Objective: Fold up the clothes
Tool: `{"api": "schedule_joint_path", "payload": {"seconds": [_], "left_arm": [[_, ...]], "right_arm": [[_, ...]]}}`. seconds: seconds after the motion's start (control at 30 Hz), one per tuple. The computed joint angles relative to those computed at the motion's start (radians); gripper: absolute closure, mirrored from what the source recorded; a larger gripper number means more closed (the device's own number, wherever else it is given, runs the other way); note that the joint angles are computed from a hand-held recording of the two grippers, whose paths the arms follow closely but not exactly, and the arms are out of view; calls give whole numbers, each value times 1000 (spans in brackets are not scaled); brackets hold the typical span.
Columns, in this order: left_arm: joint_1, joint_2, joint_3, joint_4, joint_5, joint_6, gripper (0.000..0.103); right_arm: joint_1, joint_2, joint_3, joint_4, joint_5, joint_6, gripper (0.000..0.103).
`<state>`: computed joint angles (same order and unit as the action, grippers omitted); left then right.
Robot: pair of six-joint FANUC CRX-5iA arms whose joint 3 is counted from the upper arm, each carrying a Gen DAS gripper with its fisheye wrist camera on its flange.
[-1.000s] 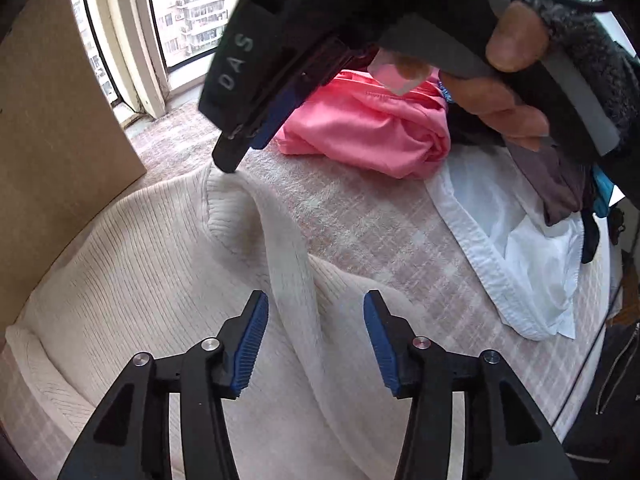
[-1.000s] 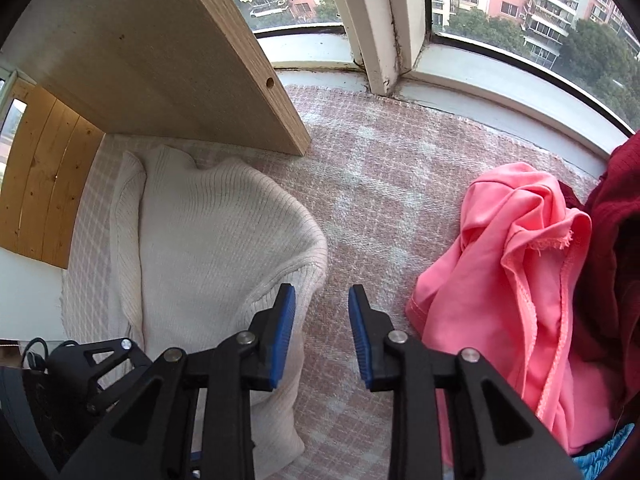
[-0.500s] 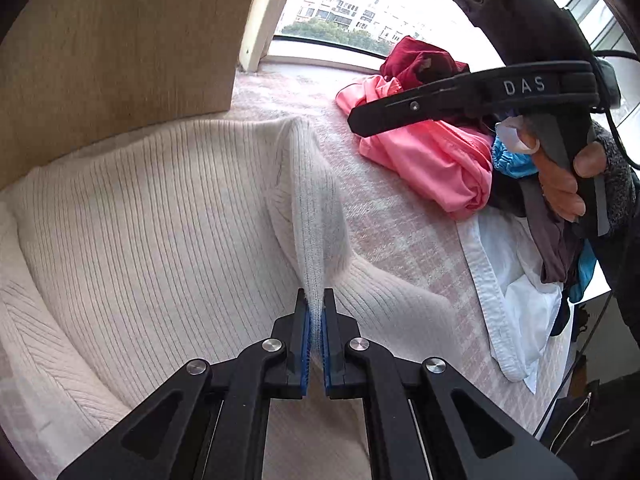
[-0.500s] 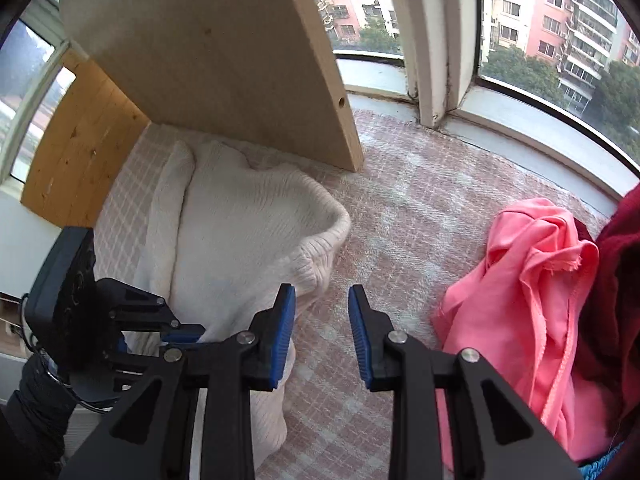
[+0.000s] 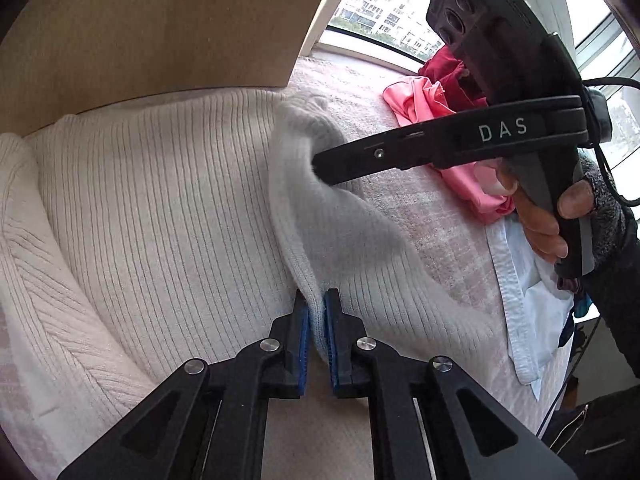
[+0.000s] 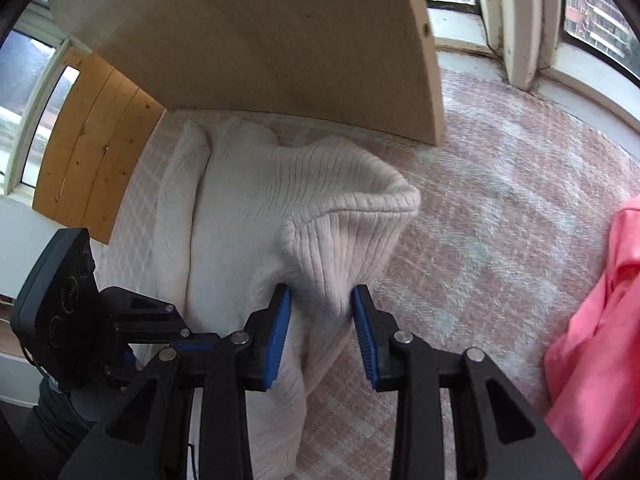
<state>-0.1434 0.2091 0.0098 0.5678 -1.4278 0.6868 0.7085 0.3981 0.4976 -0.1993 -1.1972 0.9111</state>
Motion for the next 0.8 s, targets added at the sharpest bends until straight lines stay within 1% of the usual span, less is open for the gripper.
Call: {"api": "schedule_joint_path", "payload": {"seconds": [0.03, 0.07, 0.1, 0.13, 0.17, 0.2, 0.27, 0.33, 0.37, 0.47, 0.57, 0.63, 0.7, 0.77, 0.8], "left_arm": [[-3, -3, 3, -9, 1, 1, 90], [-3, -14, 3, -21, 6, 5, 87], [1, -34, -4, -31, 16, 9, 79], [10, -58, -17, -35, 26, 7, 75], [23, -86, -35, -36, 30, 0, 71], [40, -116, -54, -38, 24, -8, 70], [81, -178, -94, -50, -17, -15, 69], [139, -259, -159, -57, -72, -24, 62], [171, -304, -195, -67, -102, -29, 61], [273, -455, -310, -136, -193, -35, 60], [414, -608, -425, -159, -315, -34, 60], [493, -712, -483, -182, -381, -51, 60], [549, -801, -528, -211, -422, -74, 60], [593, -875, -567, -222, -434, -92, 61], [622, -912, -585, -211, -431, -113, 60]], "right_arm": [[-1, 1, -1, 10, -8, -10, 93], [-4, -2, -6, 16, -11, -21, 94], [-8, -5, -11, 21, -15, -31, 94], [-2, -6, -17, 55, -26, -50, 94], [5, -5, -24, 96, -39, -70, 94], [8, -7, -28, 109, -44, -69, 93], [14, -14, -34, 119, -47, -61, 92], [22, -23, -38, 128, -49, -62, 90], [32, -25, -42, 152, -49, -68, 90], [68, -19, -40, 235, -70, -91, 89], [103, -8, -30, 304, -96, -98, 89], [129, 4, -27, 372, -118, -115, 89], [148, 12, -26, 428, -142, -121, 89], [160, 14, -31, 480, -169, -131, 89], [166, 14, -35, 507, -183, -136, 89]]}}
